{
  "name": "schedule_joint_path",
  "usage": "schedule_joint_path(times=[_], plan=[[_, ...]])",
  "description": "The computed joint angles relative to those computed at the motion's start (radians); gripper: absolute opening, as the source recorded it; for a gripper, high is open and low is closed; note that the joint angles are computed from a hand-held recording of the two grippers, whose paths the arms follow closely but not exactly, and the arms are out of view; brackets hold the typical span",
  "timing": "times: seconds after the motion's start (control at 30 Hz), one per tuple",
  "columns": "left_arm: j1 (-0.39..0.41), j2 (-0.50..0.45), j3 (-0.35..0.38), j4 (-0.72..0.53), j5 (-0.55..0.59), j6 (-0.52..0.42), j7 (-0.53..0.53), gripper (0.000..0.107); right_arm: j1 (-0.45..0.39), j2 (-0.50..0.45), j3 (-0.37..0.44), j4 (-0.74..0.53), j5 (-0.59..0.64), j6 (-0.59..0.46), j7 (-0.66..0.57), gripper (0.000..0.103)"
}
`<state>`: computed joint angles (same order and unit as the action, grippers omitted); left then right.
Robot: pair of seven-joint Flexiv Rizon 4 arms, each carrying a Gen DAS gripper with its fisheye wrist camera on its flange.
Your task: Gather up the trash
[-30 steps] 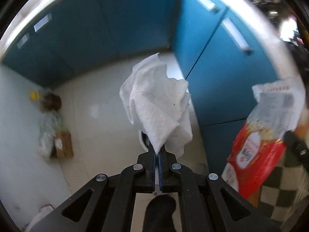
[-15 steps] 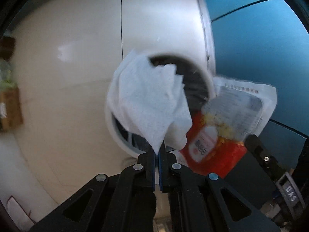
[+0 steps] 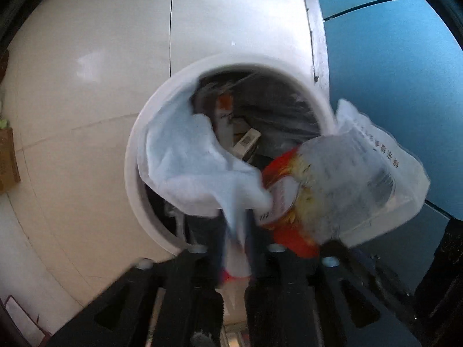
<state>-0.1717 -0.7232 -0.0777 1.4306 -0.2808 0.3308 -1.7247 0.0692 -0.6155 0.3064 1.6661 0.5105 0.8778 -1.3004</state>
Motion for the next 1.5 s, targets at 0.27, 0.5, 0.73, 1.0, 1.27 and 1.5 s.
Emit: schedule_joint_path(times=[0.27, 0.5, 0.73, 1.0, 1.27, 1.5], plan=[[-0.057, 0.1, 0.04, 0.023, 0.101, 0.046, -0.087, 0.098, 0.096, 0.135, -0.126, 0.106, -0.24, 0.008, 0.174, 0.073], [-0.109, 0.296, 0.082, 0.084, 0.3, 0.032, -0.147, 0.098, 0.165, 0.239, -0.179, 0.183, -0.527, -0.07, 0.303, 0.103], [-0.11, 0.484, 0.067, 0.104, 0.406, -0.054, -0.178, 0.098, 0.195, 0.426, -0.149, 0.196, -0.625, -0.228, 0.339, 0.103], [-0.09, 0.666, 0.016, 0.008, 0.443, -0.194, -0.19, 0.098, 0.225, 0.692, -0.11, 0.132, -0.682, -0.465, 0.388, 0.103], [-0.09, 0.771, -0.053, -0.165, 0.45, -0.343, -0.224, 0.098, 0.239, 0.852, -0.09, -0.084, -0.692, -0.706, 0.363, 0.103], [-0.104, 0.797, -0.12, -0.37, 0.454, -0.486, -0.306, 0.098, 0.24, 0.937, -0.082, -0.286, -0.659, -0.862, 0.31, 0.103]])
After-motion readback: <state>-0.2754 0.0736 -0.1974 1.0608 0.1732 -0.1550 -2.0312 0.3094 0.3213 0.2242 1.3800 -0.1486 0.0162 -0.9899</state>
